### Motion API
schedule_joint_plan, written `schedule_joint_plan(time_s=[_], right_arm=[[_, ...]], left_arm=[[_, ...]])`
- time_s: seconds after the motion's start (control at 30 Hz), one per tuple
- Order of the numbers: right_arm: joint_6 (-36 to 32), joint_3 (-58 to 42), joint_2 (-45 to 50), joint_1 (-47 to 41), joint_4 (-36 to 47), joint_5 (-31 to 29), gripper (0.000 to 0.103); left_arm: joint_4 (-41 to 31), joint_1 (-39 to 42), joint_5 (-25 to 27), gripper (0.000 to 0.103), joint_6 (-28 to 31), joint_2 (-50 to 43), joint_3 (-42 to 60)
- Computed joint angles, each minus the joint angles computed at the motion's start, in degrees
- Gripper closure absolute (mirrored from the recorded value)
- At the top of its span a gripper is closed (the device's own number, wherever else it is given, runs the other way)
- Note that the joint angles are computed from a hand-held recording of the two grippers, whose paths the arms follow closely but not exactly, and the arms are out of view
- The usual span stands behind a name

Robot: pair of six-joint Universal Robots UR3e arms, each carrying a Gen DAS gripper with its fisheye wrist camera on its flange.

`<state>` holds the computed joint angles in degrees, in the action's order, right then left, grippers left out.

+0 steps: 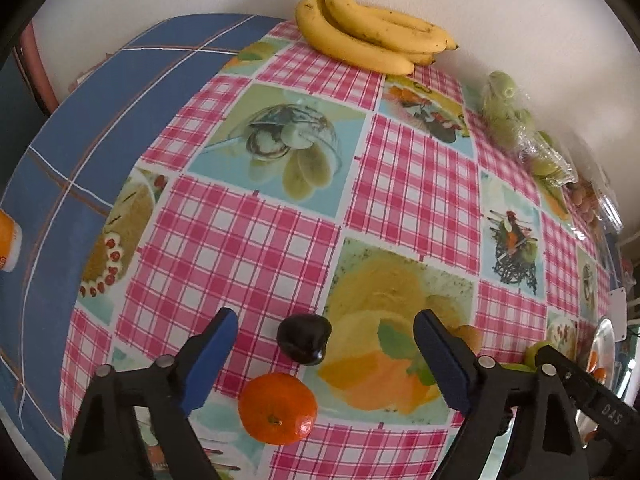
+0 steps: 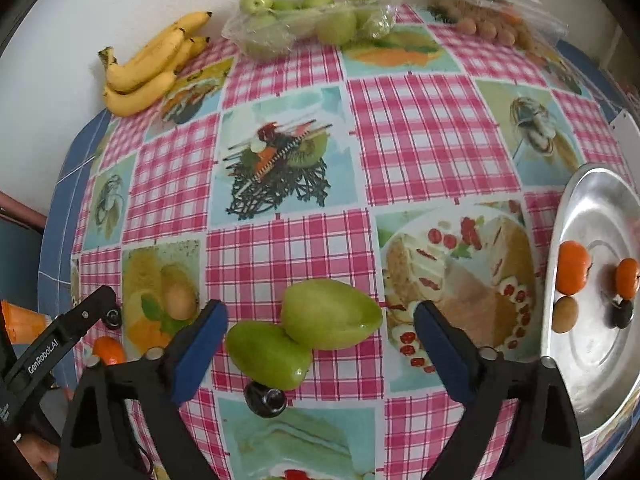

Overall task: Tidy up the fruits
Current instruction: 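Close the left tool on a dark plum while the right tool grasps a green pear, then carry the plum in the left tool and pear in the right tool over the steel plate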

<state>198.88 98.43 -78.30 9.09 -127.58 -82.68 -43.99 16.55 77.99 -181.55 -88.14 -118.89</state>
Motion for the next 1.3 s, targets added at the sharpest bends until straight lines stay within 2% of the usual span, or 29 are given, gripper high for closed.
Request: schedule_joint_plan(time_s=[0.1, 0.13, 0.17, 0.27, 0.33, 0.37, 0.4, 0.5, 0.53, 0.83, 1.3], right_arm=[[0.77, 0.5, 0.5, -0.64, -0.43, 0.12, 0.013], [1.08, 0.92, 0.52, -0.98, -0.81, 0.13, 0.017], [1.23, 1.05, 0.53, -1.23, -0.73, 0.27, 0.021], [1.43, 1.54, 0.48, -1.7, -0.71, 0.67, 0.022], [1.46, 2.17, 0.18, -2.01, -0.91, 1.08, 0.024], [1.53, 2.37, 0.19, -2.15, -1.06, 1.42, 0.033], [1.7, 2.25, 0.38, -2.1, -1.06, 1.49, 0.036], [1.51, 2.06, 0.52, -2.09, -1.01, 1.69, 0.041], [1.45, 2.12, 0.52, -2.23, -1.15, 2.28, 0.046], [2.22, 1.18, 1.13, -1.52, -1.3, 2.1, 0.046], [1.2, 6.18, -9.42, -3.06, -1.14, 4.62, 0.046]], left_arm=[[-0.3, -0.24, -0.1, 0.023, 0.14, -0.6, 0.22], [-0.13, -0.37, 0.08, 0.024, 0.06, -0.79, 0.22], [0.12, -0.52, 0.31, 0.03, -0.12, -0.98, 0.18], [-0.01, -0.66, 0.79, 0.037, -0.25, -1.57, 0.35], [-0.05, -0.78, 1.04, 0.051, -0.39, -2.22, 0.71], [0.03, -0.88, 1.43, 0.057, -0.56, -2.32, 0.72], [0.18, -0.94, 1.8, 0.062, -0.55, -2.19, 0.52], [0.96, -0.45, 2.48, 0.071, -0.48, -1.72, -0.3], [0.98, 0.18, 1.92, 0.071, -0.26, -1.49, -0.63], [0.71, 1.39, 0.55, 0.072, -0.17, 1.13, -1.36], [-1.64, -2.36, -0.76, 0.072, -1.27, 6.5, 0.98]])
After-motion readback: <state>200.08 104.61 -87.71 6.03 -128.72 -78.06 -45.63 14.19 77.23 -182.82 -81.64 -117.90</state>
